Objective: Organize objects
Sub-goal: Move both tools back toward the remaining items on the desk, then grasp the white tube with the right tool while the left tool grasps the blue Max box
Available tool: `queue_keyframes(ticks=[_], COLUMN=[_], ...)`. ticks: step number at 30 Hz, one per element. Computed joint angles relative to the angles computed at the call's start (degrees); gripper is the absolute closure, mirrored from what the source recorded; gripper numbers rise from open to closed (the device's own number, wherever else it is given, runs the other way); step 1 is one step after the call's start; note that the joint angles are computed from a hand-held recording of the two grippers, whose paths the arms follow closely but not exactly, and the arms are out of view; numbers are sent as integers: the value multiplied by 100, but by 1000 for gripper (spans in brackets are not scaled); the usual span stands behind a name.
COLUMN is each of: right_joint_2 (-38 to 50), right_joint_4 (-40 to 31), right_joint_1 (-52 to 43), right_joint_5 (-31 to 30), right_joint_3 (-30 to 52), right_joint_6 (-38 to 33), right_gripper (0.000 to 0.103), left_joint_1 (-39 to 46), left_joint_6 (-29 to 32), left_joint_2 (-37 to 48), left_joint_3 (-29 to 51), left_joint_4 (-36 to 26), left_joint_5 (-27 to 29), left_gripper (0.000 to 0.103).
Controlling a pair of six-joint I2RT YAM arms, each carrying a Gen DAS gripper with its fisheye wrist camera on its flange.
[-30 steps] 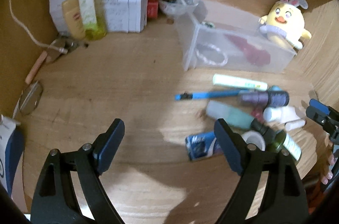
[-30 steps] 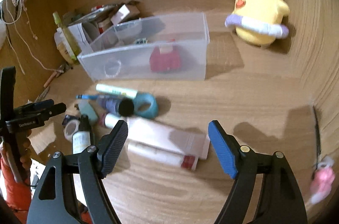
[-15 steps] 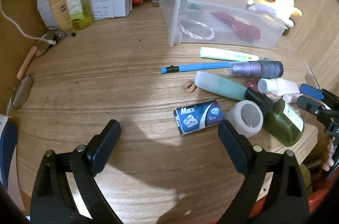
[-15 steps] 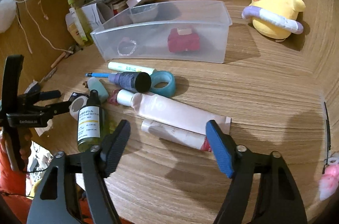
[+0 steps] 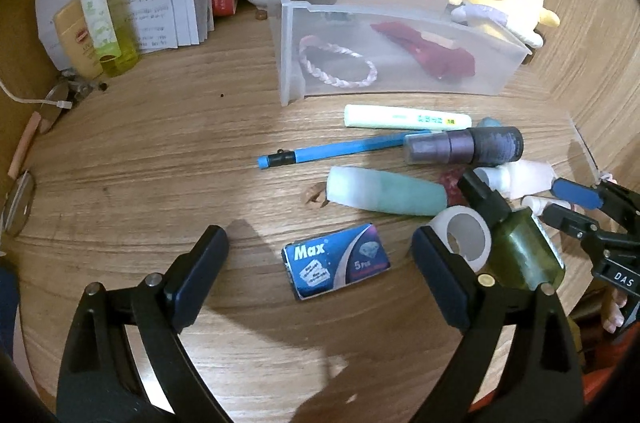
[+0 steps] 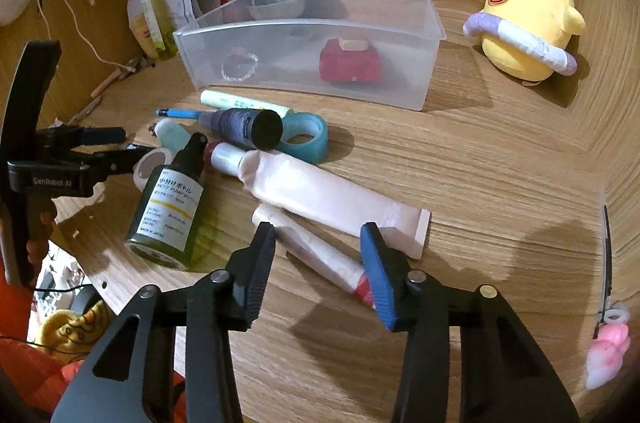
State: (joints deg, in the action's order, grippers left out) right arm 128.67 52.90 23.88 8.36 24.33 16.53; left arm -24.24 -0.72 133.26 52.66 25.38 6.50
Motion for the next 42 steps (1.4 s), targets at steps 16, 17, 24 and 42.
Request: queue_keyframes(ticks=[16,17,24,42], right_joint_2=[116,121,-73,-1210], right_joint_4=[160,182,422,441], right_joint_1=[23,26,-19,-291], right_joint_5=[-16,-17,10,114], right_joint_3=[-45,-58,-308,-589], right_joint_6=[63,92,163,-95], right_gripper=[89,89,89,89], left_joint_1=[68,65,115,3], left_joint_6=[-122,-135,-263,-388], left_joint_2=[-208,-208,-376,-1149], left_joint_3=[-561,-574,-797,-1017], left_joint_4=[519,542,796,1203], left_joint_5=[-39,-40,-20,132], left_gripper=[55,55,55,55])
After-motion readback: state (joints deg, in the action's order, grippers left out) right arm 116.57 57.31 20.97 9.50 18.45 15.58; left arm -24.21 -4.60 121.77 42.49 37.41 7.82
